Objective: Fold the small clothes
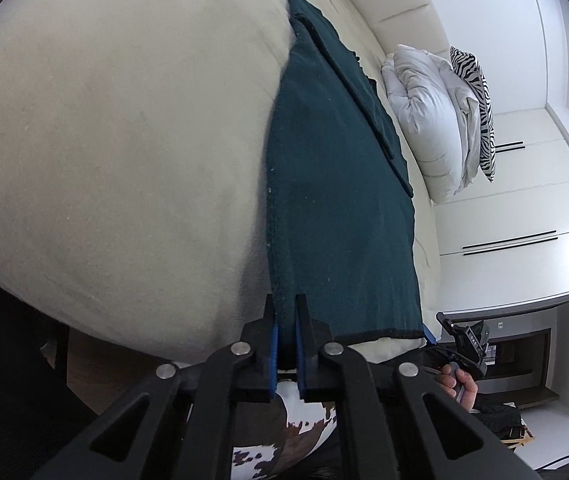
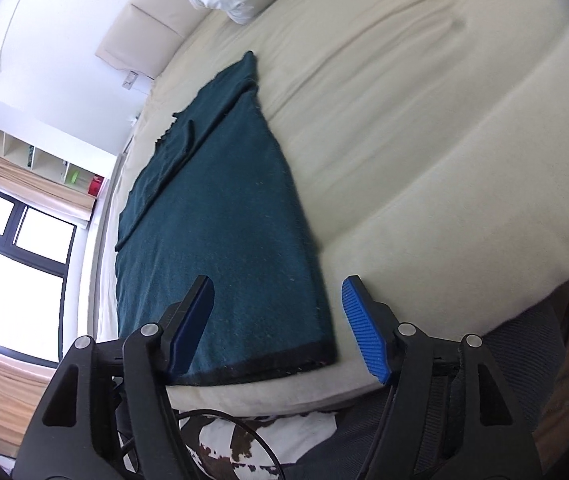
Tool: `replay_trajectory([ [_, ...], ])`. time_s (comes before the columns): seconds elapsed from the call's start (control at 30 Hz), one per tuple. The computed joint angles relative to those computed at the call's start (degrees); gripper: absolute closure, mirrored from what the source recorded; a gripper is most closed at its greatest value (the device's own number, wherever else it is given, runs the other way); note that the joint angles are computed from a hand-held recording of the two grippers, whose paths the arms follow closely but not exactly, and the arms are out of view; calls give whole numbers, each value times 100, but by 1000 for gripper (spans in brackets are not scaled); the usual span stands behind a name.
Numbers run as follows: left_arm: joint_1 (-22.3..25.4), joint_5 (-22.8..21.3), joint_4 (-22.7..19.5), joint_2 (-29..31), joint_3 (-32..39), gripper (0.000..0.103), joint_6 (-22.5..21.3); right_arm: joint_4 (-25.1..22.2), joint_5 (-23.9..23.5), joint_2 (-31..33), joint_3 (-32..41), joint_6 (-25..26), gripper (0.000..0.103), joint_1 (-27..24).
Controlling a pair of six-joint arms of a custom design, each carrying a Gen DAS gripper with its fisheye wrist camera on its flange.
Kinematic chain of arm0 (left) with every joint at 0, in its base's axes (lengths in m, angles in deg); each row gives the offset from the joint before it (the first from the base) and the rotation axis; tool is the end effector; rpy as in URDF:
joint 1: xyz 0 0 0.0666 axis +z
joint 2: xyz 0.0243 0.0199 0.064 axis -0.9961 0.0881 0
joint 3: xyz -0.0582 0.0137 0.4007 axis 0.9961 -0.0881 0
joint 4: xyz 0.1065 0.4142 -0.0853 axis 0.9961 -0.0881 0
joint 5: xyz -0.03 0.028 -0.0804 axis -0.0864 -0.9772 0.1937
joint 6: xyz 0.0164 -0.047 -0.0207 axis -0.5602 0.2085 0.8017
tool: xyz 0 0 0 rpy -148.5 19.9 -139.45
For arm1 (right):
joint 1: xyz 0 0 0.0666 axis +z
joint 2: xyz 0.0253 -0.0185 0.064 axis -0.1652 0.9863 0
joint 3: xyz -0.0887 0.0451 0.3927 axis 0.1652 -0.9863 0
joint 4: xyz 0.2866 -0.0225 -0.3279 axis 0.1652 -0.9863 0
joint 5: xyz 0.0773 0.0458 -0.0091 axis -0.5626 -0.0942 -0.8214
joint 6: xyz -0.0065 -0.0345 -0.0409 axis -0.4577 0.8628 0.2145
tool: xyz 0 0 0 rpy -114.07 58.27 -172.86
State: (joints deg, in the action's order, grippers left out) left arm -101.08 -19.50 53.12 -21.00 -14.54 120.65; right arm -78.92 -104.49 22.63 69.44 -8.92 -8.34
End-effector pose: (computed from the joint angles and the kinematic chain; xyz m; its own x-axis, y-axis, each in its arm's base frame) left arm 0.3777 -0.1198 0.3985 -0.6740 -0.7278 -0.1265 -0.4070 0.5088 -0.7586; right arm 0.5687 0.0324 0.4084 -0.9517 0.1508 -0.2675 -0.0497 0.7839 0.6188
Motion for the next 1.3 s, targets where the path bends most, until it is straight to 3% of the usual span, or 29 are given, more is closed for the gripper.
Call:
replay_trajectory([
  [0.47,-36,-62,2,-2,-4,96,-33,-1020,-551,484,310,27,57,-149],
  [0.87,-17,-104,-42,-72,-27,96,-105,-1093,-907,598,304,-32,69,-75],
  [1.2,-45,-161,-102,-81,-1,96,-135,-846,-926,469,84,-118,96,-151],
  [1.3,-87,-252,-139,-102,36,97,-142,-735,-870,388,56,9,98,-123],
])
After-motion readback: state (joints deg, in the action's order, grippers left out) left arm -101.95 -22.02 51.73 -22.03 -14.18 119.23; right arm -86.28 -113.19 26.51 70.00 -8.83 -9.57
